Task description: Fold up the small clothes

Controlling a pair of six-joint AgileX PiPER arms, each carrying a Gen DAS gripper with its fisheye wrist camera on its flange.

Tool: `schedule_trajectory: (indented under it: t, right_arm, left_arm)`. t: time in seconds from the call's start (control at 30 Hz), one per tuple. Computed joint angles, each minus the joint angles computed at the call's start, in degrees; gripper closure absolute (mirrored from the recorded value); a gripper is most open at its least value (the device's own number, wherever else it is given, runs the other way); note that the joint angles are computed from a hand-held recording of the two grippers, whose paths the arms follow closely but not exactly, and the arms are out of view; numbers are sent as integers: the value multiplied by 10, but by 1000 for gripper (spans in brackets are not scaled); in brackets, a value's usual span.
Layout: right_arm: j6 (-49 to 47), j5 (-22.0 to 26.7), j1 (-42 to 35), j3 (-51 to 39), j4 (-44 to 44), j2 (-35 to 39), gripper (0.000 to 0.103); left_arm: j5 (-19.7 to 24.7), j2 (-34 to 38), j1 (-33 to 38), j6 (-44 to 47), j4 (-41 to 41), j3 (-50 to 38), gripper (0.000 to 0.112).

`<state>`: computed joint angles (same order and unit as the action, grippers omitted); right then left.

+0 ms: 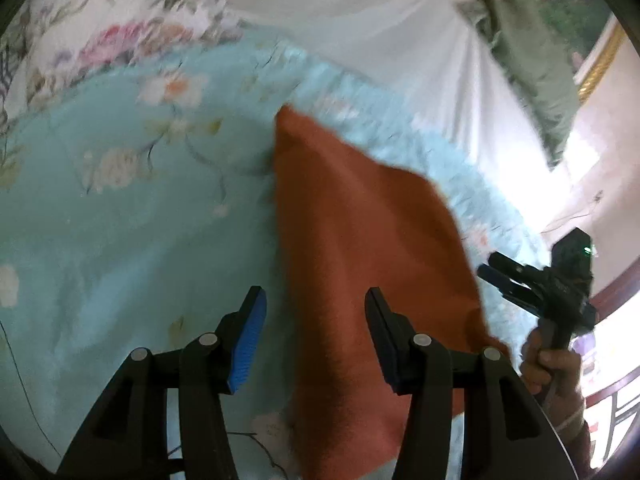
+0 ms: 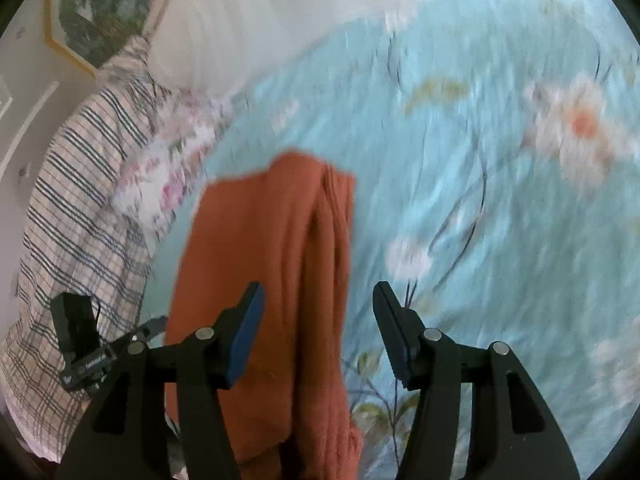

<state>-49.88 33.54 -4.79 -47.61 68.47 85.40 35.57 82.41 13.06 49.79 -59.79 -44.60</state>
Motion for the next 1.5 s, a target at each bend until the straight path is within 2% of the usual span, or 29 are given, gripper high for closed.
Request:
schedule_trajectory:
  t: [0.1,0.13,0.17,0.23,0.33,0.4,0.43,0.47,0.5,0.6,0.73,0.77,0.83,0.9,1.0,1.07,1.13,1.2,1.23,1.33,1.43,1.5]
  right_arm:
    - [-2,10,12,-31,0,7,46]
    - [-7,19,14,-44,8,20,51]
    - [-6,28,18,-60,10,38,54]
    - [46,9,37,-93,-37,70,56]
    - [57,19,39,-134,-34,123,63]
    - [60,25,41,-156,-31,145,65]
    - [66,24,44,-165,-32,152,70]
    - [76,25,47,-177,-39,159,83]
    - [81,28,48,-187,-43,163,91]
    - [37,29,47,-168,2,133,92]
    - [-104,40,21,-72,146,33,93]
    - [-115,39,14,-56,153,18,93]
    - [-90,25,12,-49,120,16,93]
    - [-20,-9,22,-57,47,43,93]
    - [-5,-26,22,-62,33,86,93]
    - [-11,-17,15,-64,48,97,83]
    - [33,-27,16,-65,15,82,81]
    - [97,-69,32,-55,-48,33,81]
    - [106,-73,36,-49,-58,14,81]
    - [74,-53,56,-50,-37,-20,81]
    - [124,-40,96,-92,-102,17,81]
    - [186,-58,115,-118,-173,55,81]
  left_arm:
    - [25,-17,-3,43,-36,5,60]
    - [22,-21,-9,48,-37,9,60]
    - [10,-25,-28,35,-21,11,60]
    - [-1,-27,-49,13,4,7,60]
    - [15,-21,-55,27,-1,8,60]
    - [25,-9,-65,26,4,1,60]
    - [24,-4,-70,20,12,-2,60]
    - [18,-1,-79,13,22,-4,60]
    - [17,3,-84,8,30,-6,60]
    - [13,-1,-90,18,31,0,60]
    - [27,5,-89,46,17,1,61]
    - [26,12,-93,49,15,2,61]
    - [15,23,-106,41,22,0,61]
    - [0,36,-120,31,28,-2,61]
    - [-22,38,-130,38,16,6,61]
    - [-8,39,-123,25,25,-3,61]
    - [14,41,-108,17,25,-18,61]
    - [8,44,-102,3,27,-39,61]
    - [7,50,-100,-3,28,-53,61]
    - [-18,95,-114,-83,80,-129,61]
    - [-35,165,-128,-180,160,-217,64]
    - [-33,222,-137,-258,238,-279,68]
